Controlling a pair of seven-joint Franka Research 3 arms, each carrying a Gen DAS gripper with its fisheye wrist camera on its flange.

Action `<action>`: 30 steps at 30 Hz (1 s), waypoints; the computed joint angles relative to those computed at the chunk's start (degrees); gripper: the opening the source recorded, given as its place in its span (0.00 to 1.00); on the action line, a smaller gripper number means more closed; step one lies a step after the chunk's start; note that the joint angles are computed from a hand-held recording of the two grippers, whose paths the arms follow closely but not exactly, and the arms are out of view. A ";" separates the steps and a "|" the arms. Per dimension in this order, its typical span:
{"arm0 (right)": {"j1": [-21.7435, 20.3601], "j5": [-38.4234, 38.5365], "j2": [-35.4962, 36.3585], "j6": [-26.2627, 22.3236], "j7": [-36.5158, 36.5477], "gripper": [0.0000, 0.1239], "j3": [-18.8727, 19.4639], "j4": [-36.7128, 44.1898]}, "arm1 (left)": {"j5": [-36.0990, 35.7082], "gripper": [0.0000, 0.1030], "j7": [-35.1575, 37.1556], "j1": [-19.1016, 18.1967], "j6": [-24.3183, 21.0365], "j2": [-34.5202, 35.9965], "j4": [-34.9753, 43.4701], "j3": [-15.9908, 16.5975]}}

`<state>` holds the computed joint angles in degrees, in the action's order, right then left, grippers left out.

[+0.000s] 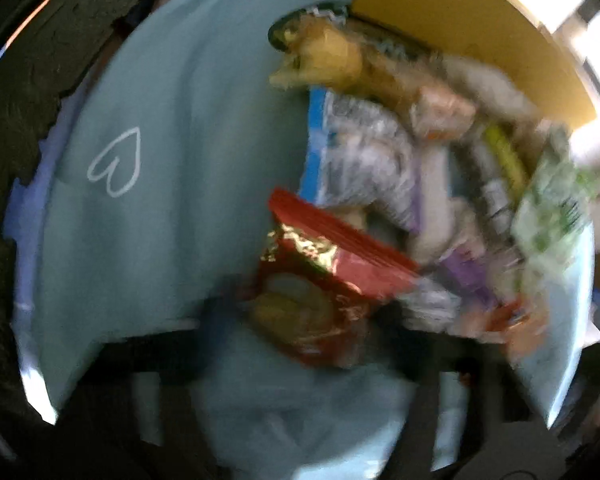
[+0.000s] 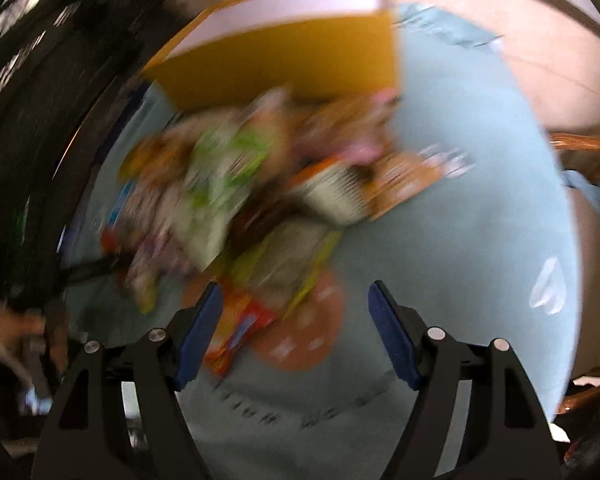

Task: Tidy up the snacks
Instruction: 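Grasp a red wafer pack with left tool while right tool grasps another, then lower both red wafer packs into the yellow box and release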

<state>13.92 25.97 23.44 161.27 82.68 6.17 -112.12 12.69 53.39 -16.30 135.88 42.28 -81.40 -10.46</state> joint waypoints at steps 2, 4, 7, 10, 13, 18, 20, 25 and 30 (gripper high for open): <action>0.15 -0.18 1.62 -3.77 -1.35 0.61 1.15 1.96 | 1.83 0.45 0.57 -0.92 0.30 -0.11 -0.25 0.65; 1.30 -1.19 3.29 -6.26 -0.94 0.61 1.00 3.98 | 2.38 0.44 1.17 -1.09 -0.05 -0.02 -0.04 0.68; 3.79 -3.56 5.85 -7.24 1.94 0.61 -0.36 6.77 | 1.90 0.42 1.65 -0.53 0.54 -0.31 -0.70 0.33; 7.57 -8.44 8.57 -8.84 9.23 0.61 -3.67 10.07 | 1.26 0.42 2.10 -0.16 0.79 -1.25 -1.93 -0.17; 12.25 -16.06 10.77 -10.39 17.56 0.54 -7.98 13.06 | 1.08 0.42 2.18 0.01 0.58 -2.38 -3.14 -0.57; 13.39 -23.53 11.26 -12.23 22.37 0.36 -8.62 14.29 | 0.06 0.41 4.38 0.45 -0.20 -1.32 -1.15 -0.77; 9.86 -19.78 9.28 -11.51 20.78 0.35 -5.57 11.91 | -0.35 0.41 4.78 0.55 -1.14 -1.55 -0.51 -0.77; 2.50 -8.94 1.87 -3.64 13.05 0.36 -0.13 3.06 | -1.83 0.41 5.81 1.56 0.55 -5.01 -2.85 -1.58; 0.54 -4.04 -1.73 -0.91 7.99 0.36 0.48 0.47 | -4.84 0.41 7.12 2.74 4.37 -7.72 -4.16 -3.16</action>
